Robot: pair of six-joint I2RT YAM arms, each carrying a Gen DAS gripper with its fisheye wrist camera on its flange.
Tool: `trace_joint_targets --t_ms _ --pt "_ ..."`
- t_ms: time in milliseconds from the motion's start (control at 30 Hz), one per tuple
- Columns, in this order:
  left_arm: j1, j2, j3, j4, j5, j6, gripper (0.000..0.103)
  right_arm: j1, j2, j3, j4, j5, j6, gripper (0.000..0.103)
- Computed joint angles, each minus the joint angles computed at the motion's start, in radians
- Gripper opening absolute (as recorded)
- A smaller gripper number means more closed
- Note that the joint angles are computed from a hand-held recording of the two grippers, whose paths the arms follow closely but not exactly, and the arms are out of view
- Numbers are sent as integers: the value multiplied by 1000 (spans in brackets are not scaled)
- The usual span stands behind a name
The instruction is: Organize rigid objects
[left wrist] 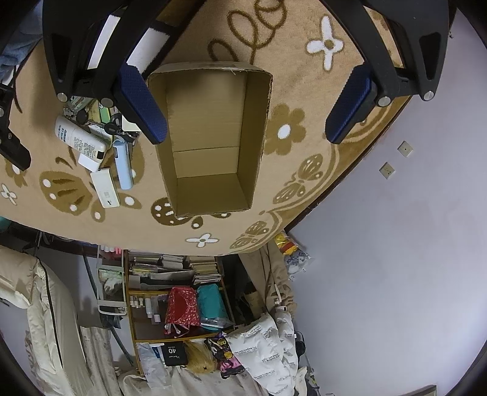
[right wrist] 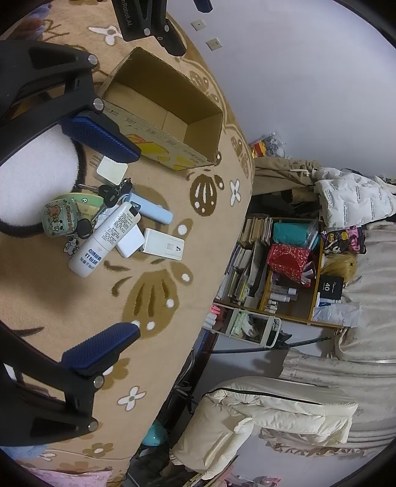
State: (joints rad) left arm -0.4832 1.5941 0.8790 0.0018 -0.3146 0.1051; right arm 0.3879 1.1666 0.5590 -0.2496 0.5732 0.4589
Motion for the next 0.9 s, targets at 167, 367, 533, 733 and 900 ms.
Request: trace_joint_targets --t_ms 167,367,533,733,900 --pt "6 3 6 -10 1 6 103 4 4 3 0 3 4 103" --pt "8 34 43 -32 5 18 103 1 6 2 1 0 4 103" --pt "22 84 105 -65 21 35 103 -44 21 -10 38 -45 -33 103" --pt "48 170 211 -129 55 40 103 -111 76 -12 95 -124 -65 103" --pt "83 238 304 -190 91 55 103 -157 186 19 134 -162 -78 103"
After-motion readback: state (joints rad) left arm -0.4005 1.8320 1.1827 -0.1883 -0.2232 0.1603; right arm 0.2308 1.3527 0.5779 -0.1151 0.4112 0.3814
